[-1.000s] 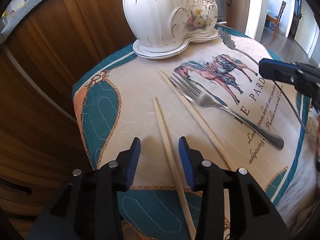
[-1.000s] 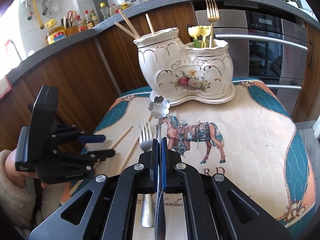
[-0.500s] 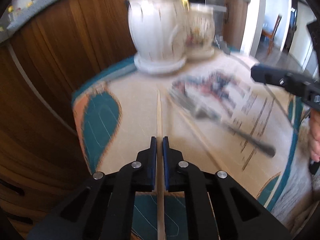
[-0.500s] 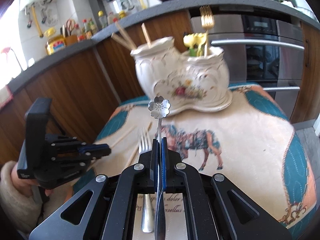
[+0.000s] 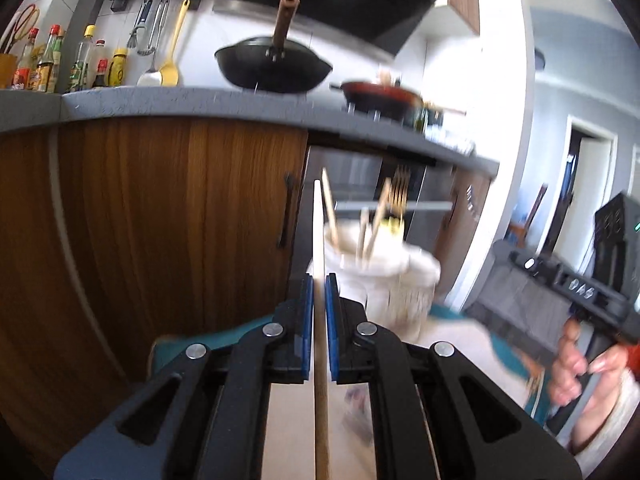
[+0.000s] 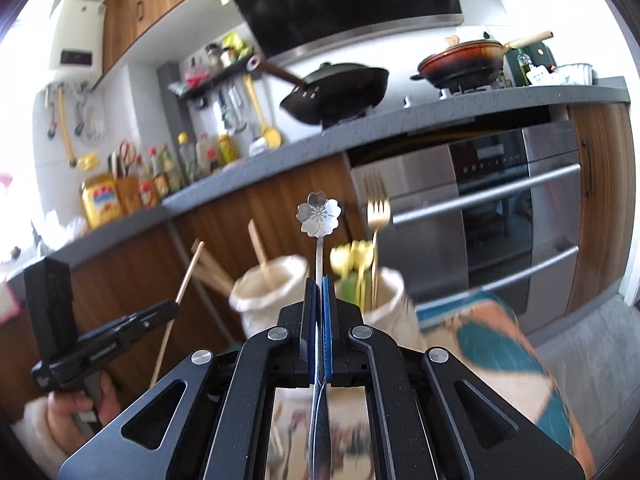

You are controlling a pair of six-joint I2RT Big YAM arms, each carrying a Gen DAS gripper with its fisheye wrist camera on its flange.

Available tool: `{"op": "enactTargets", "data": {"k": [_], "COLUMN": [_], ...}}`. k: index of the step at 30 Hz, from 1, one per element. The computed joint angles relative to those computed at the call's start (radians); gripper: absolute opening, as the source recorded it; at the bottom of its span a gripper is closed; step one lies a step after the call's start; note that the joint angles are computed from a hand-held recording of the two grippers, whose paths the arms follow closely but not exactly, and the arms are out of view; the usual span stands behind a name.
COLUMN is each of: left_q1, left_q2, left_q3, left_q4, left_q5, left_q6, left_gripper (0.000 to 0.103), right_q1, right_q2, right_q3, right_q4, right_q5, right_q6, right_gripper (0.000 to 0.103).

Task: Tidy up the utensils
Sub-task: 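Lift the chopstick and spoon and lower them into the holder's cups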

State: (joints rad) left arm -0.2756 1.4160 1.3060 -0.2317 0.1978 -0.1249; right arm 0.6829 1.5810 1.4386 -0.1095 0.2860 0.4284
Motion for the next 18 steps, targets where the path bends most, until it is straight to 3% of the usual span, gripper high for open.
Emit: {"op": "enactTargets", "data": {"k": [4, 9, 18], "left_q1": [0.005, 0.015, 0.011], "left_q2": [0.051, 0.146, 0.275], "left_q3": [0.072, 0.202, 0.327], "left_q4": [0.081, 0.161, 0.247], "left_q5": [-0.019, -0.009, 0.02], "left_q6": [-0.03, -0.125, -0.233], "left_gripper": [0.006, 0.006, 0.006], "right_q1": [-0.057, -0.103, -0.123], "right_q2": [0.066, 0.136, 0.236], "right_q3": [0.087, 0.172, 0.282], "right_q4": [0.026, 0.049, 0.069], "right_q5": [-0.05, -0.106, -0.076], "right_q6": [0.035, 0.09, 0.056], "right_gripper": [0.004, 0.004, 0.004]}}
